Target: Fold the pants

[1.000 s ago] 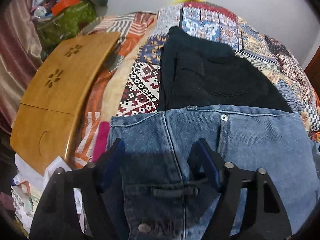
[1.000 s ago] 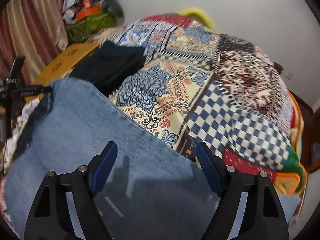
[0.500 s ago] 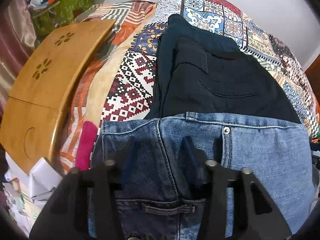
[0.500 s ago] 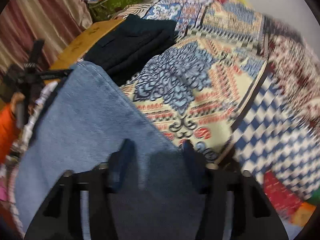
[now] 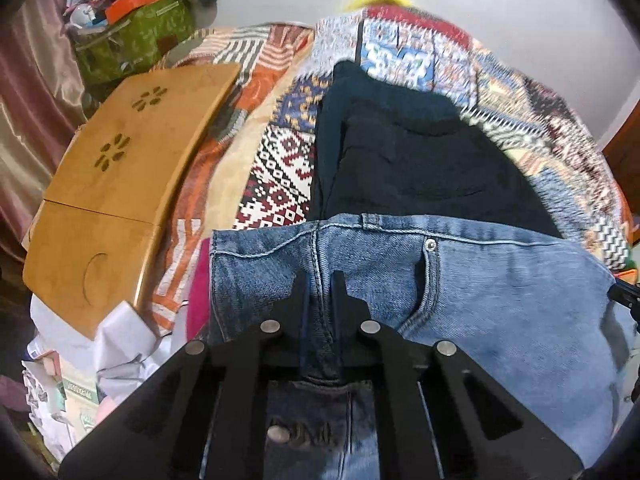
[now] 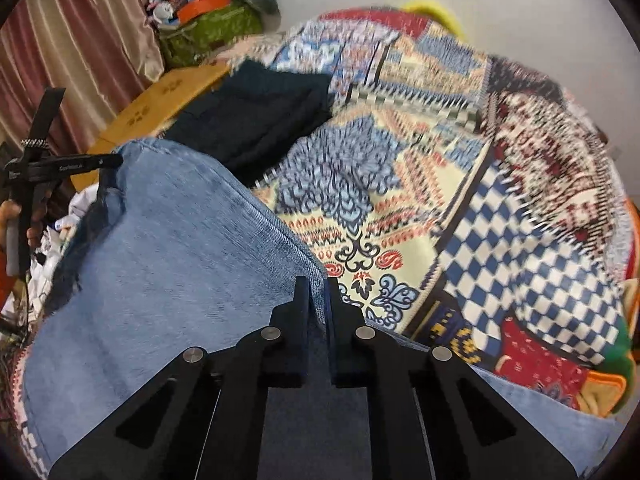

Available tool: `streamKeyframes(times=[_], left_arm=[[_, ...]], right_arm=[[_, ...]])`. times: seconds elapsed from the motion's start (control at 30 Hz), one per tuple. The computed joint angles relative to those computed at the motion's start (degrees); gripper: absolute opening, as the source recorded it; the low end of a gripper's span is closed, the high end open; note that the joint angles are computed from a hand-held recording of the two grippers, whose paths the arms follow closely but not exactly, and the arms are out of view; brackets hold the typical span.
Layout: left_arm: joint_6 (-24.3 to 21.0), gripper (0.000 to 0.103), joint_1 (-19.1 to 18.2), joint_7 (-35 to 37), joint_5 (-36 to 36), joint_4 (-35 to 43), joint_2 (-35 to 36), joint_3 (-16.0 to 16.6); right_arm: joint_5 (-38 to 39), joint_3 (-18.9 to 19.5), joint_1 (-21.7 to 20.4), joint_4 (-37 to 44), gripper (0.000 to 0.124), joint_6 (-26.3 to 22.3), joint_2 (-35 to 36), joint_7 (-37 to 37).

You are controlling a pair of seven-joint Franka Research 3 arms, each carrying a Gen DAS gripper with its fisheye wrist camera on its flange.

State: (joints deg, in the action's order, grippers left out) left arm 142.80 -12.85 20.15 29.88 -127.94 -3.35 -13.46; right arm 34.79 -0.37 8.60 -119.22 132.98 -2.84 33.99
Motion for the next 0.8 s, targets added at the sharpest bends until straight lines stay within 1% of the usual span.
streamKeyframes(times=[0.07, 0.17, 0.27, 0.37, 0.5, 0.67, 0.77, 0.8], left_arm=[[-0.53, 0.008, -0.38, -0.45, 0.09, -1.10, -2.34, -0.44], [-3.53, 0.008, -1.23, -1.87, 2.36, -2.42, -6.30, -2.16], [-5.70, 0.008, -2.28, -3.54, 3.06, -4.37, -10.29, -3.70], [-6.56, 0.008, -3.42, -5.08, 2.27, -7.29, -14.64, -4.91], [-9.26, 0.008, -5.47, -7.17, 0.80, -11.07, -20.56, -6.99], [-10.85, 0.008, -8.79, -8.84, -3.08, -16.15, -26.87, -8.05], [-13.06, 0.008, -10.73, -9.64, -5.04, -18.09, -29.65, -9.18], [-14.90, 0.008, -11.08, -10.60, -4.92, -18.16, -30.69, -10.39]], right_arm=[[1.38, -0.38, -0.21, -0.87, 0.006, -0.49, -2.21, -0.90], [2.17, -0.69, 0.05, -3.27, 0.006, 0.24, -5.86, -1.96], [2.86, -1.41, 0.39, -6.27, 0.006, -0.16, -10.29, -2.78], [3.25, -2.28, 0.79, -10.18, 0.006, -0.61, -15.27, -3.57], [3.56, -3.22, 1.40, -15.75, 0.006, -1.61, -21.79, -3.96], [3.65, -4.29, 2.02, -22.27, 0.006, -3.34, -29.71, -3.63], [3.65, -4.87, 2.11, -25.42, 0.006, -4.38, -33.35, -2.96], [3.53, -5.09, 2.00, -26.48, 0.006, -5.19, -34.66, -2.50]])
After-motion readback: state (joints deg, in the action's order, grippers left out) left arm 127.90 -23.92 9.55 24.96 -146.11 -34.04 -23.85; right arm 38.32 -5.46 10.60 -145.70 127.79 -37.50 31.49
